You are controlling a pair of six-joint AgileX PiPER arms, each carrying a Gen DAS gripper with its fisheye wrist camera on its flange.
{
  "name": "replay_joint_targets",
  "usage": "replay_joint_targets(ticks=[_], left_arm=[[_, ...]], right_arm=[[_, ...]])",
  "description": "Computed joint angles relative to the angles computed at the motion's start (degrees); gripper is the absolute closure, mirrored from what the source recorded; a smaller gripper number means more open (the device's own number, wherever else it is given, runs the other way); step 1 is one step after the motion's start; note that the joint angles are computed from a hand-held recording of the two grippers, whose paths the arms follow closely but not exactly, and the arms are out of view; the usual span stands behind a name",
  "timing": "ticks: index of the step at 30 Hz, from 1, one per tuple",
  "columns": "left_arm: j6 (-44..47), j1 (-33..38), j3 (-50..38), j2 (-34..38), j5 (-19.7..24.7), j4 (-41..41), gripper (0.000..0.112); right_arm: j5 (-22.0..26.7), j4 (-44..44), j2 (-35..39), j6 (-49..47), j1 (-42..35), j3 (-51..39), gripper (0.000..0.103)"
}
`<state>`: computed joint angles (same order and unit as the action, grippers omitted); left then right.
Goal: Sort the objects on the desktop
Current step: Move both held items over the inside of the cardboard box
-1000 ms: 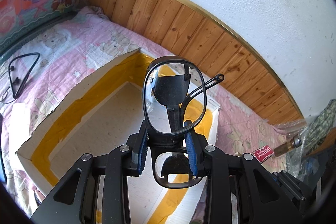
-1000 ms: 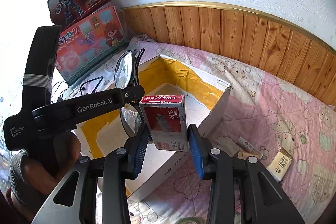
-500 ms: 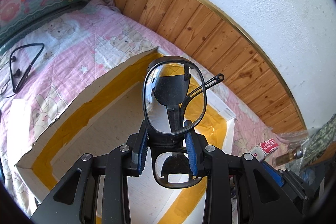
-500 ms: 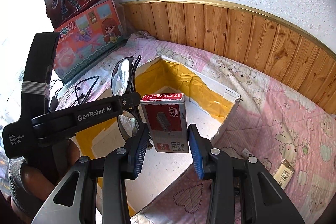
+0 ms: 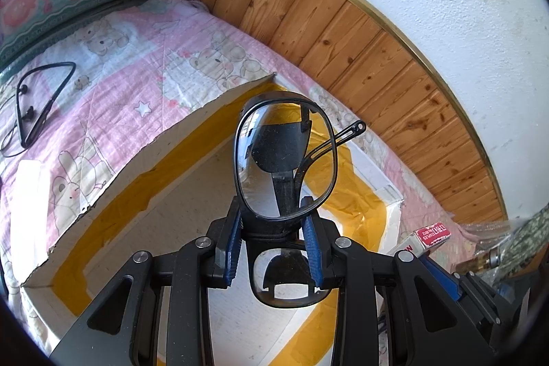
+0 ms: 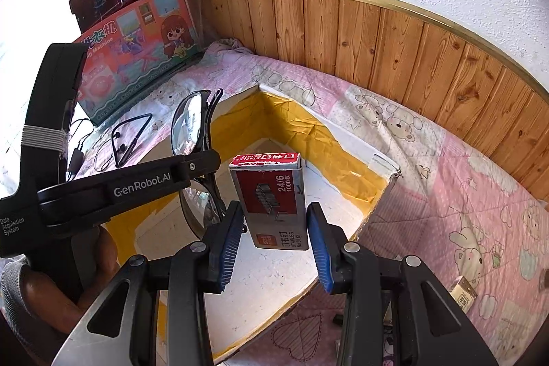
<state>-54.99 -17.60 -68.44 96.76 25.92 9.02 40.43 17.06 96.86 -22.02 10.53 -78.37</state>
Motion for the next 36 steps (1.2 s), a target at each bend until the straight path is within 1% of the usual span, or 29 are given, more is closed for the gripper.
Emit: replay_joint_targets(ticks=[11,16,20,23,27,30,34,36], left_arm=[[1.57,0.59,-4.08,4.11,3.51,-2.09,0.08],[2.36,1.24,-6.24,6.05,5.45,-2.73,0.079],[4.47,2.34,-7.41,7.2,6.09,-4.81,0.079],[5.99,3.1,-7.97,7.44,6.34,-5.61,0.079],[9.57,3.64,-9.93,8.86,7.68,-6.86,0.079],[7.76,2.36,-12.94,10.45,10.62,-1.62,0.079],[5.42,0.36,-16.84,12.66,14.77,5.19,0.079],[5.58,-0.08,-18.25,13.77,16.1,6.36,0.079]], right_arm=[[0.87,-1.89,4.67,-0.31,0.41,-3.26,0.063],[1.38,-4.03,7.06,0.43,0.81,-5.25,0.063],[1.94,-6.06,8.91,1.1,1.04,-6.81,0.063],[2.71,-7.6,10.46,1.71,1.1,-8.33,0.063],[5.43,-7.82,13.35,1.77,0.77,-11.75,0.063],[8.16,-7.0,15.72,1.72,0.41,-14.78,0.063],[10.96,-8.72,18.85,2.55,0.79,-19.02,0.063],[12.41,-9.58,20.28,2.98,0.87,-21.23,0.063]])
